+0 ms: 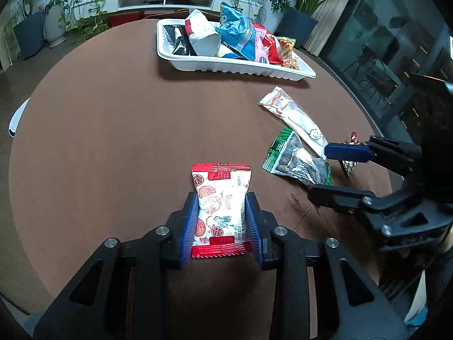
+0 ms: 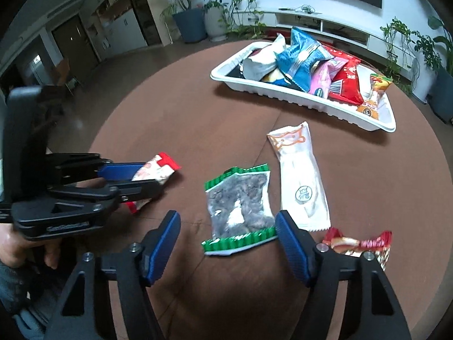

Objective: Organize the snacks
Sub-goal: 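Grasp the green-edged nut bag with the right tool while the left tool holds the candy pack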

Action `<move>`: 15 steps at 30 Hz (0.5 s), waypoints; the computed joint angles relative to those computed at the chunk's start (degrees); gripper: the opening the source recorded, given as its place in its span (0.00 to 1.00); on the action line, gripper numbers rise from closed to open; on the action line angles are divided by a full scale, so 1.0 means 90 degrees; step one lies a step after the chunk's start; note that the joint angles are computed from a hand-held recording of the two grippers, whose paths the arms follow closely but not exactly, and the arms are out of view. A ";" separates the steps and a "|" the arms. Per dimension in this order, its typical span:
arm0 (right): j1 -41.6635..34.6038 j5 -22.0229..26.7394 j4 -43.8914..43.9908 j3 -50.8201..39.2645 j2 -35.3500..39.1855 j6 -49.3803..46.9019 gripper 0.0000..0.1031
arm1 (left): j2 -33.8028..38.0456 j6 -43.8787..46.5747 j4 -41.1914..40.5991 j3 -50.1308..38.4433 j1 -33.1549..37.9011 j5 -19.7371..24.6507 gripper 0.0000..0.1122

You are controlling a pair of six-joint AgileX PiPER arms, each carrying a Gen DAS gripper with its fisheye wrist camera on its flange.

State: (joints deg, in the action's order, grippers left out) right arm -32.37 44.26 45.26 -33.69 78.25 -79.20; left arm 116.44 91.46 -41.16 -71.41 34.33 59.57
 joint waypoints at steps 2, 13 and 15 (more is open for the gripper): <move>0.0108 -0.0098 -0.0146 -0.0070 0.0103 0.0133 0.71 | 0.0016 0.0026 -0.0014 -0.0009 0.0016 0.0024 0.27; 0.1115 -0.0675 -0.1033 -0.0345 0.0447 0.0808 0.62 | 0.0031 0.0088 -0.0033 -0.0026 0.0052 0.0089 0.27; 0.1146 -0.0686 -0.1121 -0.0399 0.0482 0.0912 0.53 | 0.0025 0.0100 -0.0034 -0.0020 0.0055 0.0088 0.27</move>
State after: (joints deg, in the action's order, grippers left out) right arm -22.06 38.09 35.17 -37.27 82.59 -70.98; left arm 116.67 92.36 -41.47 -71.59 34.82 60.36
